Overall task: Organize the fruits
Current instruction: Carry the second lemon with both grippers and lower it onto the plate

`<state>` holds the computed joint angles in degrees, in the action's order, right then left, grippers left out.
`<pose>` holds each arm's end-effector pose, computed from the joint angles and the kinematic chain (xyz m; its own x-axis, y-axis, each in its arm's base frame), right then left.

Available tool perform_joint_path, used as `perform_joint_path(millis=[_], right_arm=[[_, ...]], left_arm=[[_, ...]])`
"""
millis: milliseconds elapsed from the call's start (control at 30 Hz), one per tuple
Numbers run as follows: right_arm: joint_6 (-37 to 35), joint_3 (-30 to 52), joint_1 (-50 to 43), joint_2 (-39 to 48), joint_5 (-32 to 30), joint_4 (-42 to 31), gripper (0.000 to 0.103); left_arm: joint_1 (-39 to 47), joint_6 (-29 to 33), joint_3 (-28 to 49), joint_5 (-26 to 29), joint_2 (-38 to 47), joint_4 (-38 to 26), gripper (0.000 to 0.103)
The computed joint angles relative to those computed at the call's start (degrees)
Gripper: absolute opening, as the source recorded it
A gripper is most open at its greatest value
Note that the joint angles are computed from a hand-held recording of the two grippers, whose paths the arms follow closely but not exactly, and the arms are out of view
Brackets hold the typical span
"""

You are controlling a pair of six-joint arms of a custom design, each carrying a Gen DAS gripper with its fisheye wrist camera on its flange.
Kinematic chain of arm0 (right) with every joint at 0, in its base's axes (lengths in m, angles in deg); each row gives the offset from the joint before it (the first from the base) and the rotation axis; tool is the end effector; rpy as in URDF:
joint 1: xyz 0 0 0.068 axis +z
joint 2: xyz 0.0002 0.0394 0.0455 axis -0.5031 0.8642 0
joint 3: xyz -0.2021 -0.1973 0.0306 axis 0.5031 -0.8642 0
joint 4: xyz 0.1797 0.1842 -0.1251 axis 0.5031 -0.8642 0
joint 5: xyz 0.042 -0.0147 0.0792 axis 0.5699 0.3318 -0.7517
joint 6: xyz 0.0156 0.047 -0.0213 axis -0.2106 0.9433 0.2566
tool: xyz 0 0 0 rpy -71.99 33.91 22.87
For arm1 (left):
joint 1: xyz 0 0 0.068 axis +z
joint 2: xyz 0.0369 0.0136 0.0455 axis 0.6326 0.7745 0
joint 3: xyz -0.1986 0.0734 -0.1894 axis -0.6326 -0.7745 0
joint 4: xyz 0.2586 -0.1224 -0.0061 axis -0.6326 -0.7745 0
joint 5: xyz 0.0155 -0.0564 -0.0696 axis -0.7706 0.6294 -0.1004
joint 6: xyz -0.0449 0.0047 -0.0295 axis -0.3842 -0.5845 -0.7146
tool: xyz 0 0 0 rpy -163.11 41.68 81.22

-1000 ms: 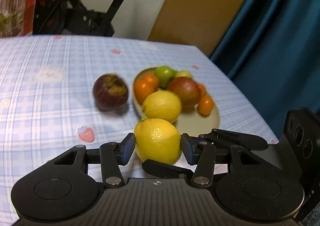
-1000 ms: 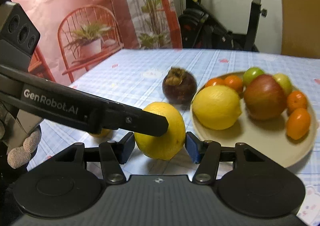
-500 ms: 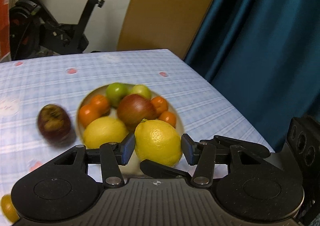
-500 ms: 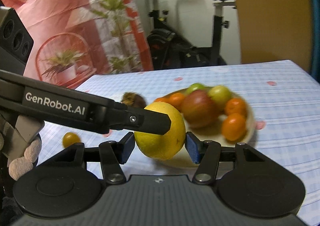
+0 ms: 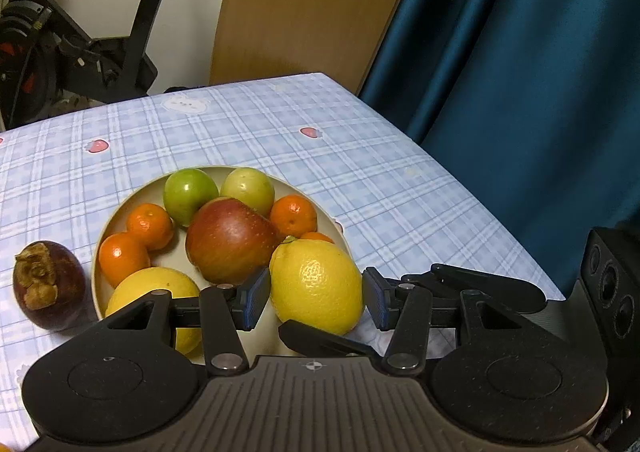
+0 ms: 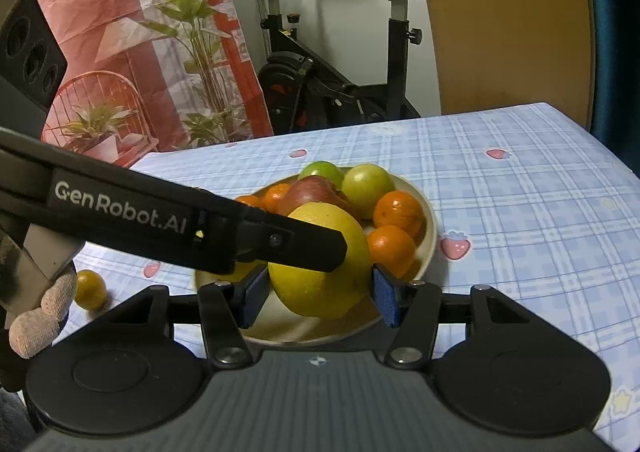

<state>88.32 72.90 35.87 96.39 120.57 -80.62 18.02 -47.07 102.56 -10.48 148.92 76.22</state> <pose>0.1485 0.2643 0.0841 -0.4855 0.3056 -0.8191 0.2254 0.9490 0.2204 0.3110 -0.1419 0.0896 -0.5541 0.4705 -0.6867 0.7934 0.5481 -0.2648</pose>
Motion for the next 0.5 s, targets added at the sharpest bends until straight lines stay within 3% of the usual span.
perform_joint_path(millis=[233,500], right_arm=[[-3.08,0.51,-1.42,0.8,-1.54,0.07,0.058],[-0.5,2.03,0.04,0.73,1.12,-4.06,0.059]], left_arm=[[-1.11,-0.22,1.59,-1.2,1.51,-0.32,0.053],[-1.92,0.07,2.54,-2.58,1.97,-1.62,0.053]])
